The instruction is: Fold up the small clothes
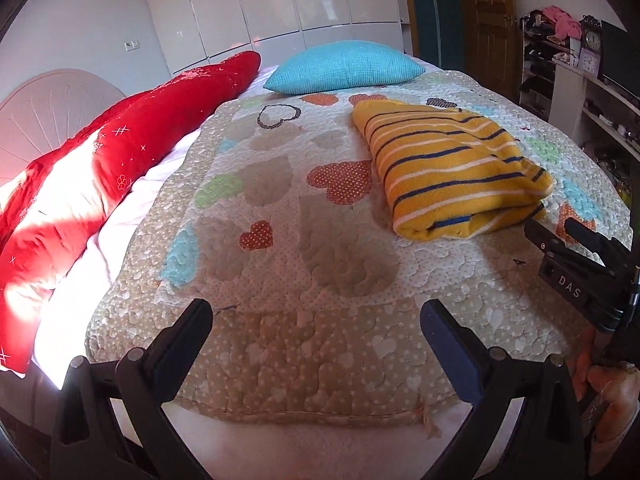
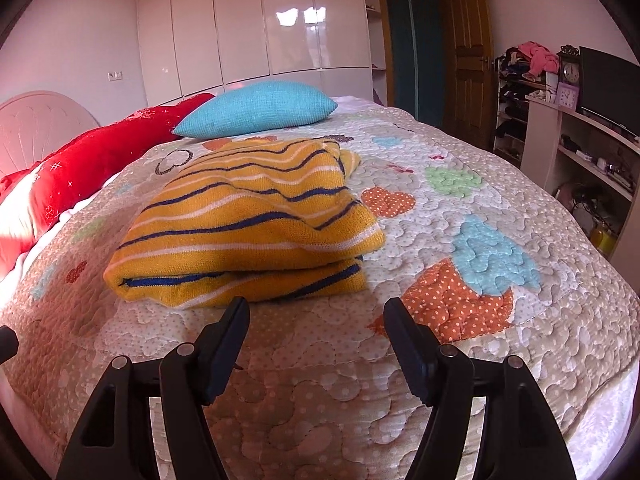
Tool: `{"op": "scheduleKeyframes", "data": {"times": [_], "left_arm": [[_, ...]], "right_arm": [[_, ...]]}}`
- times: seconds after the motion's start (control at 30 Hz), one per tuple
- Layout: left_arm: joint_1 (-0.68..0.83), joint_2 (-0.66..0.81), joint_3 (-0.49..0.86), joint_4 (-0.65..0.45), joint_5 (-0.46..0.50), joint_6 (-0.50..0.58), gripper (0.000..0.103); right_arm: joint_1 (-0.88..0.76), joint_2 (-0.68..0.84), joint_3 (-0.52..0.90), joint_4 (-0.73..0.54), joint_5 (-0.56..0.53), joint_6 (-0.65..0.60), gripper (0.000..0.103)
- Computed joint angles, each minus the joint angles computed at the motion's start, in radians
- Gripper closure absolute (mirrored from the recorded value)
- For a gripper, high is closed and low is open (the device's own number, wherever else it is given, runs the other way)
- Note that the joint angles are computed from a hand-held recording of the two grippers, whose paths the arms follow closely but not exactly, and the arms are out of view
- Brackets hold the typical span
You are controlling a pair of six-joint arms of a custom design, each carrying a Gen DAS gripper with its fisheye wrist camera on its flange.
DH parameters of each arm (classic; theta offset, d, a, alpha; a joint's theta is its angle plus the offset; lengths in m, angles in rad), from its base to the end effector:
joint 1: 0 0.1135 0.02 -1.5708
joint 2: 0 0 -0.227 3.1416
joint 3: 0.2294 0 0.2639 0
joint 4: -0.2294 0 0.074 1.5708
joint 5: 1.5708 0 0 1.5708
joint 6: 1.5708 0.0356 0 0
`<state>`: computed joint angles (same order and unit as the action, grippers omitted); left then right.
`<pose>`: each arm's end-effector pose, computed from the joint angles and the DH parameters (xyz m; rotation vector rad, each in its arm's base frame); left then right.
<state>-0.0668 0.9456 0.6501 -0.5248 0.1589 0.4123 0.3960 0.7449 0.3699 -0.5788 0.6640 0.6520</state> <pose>0.2240 -0.0206 0.2003 0.6363 2.2911 -0.0255 0.1683 0.0466 0.1459 0.5382 2.2241 -0.3163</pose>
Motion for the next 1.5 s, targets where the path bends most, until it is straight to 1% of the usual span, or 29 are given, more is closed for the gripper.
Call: {"op": "scheduleKeyframes", "data": {"times": [0.17,0.67,0.97,1.27,1.5], "left_arm": [[-0.003,0.019,0.004,0.0,-0.015,0.001,0.0],[-0.03,0.03,-0.023,0.016,-0.051,0.01,0.0],[-0.029,0.062,-0.034,0.019,-0.055,0.025,0.0],[-0.026,0.172,-0.023,0.037,-0.062,0.024,0.0],[-0.009,0.226,-0.014,0.044,-0.04,0.017,0.0]], "right_arm": [[-0.015,0.0,-0.006,0.006,-0.016,-0.004,0.029],[-0.012,0.006,-0.006,0.008,-0.012,-0.005,0.028],[-0.012,0.013,-0.005,0.008,-0.013,-0.003,0.026],[-0.015,0.018,-0.005,0.007,-0.017,0.0,0.026],[-0.012,0.024,-0.004,0.008,-0.015,0.002,0.025]]}}
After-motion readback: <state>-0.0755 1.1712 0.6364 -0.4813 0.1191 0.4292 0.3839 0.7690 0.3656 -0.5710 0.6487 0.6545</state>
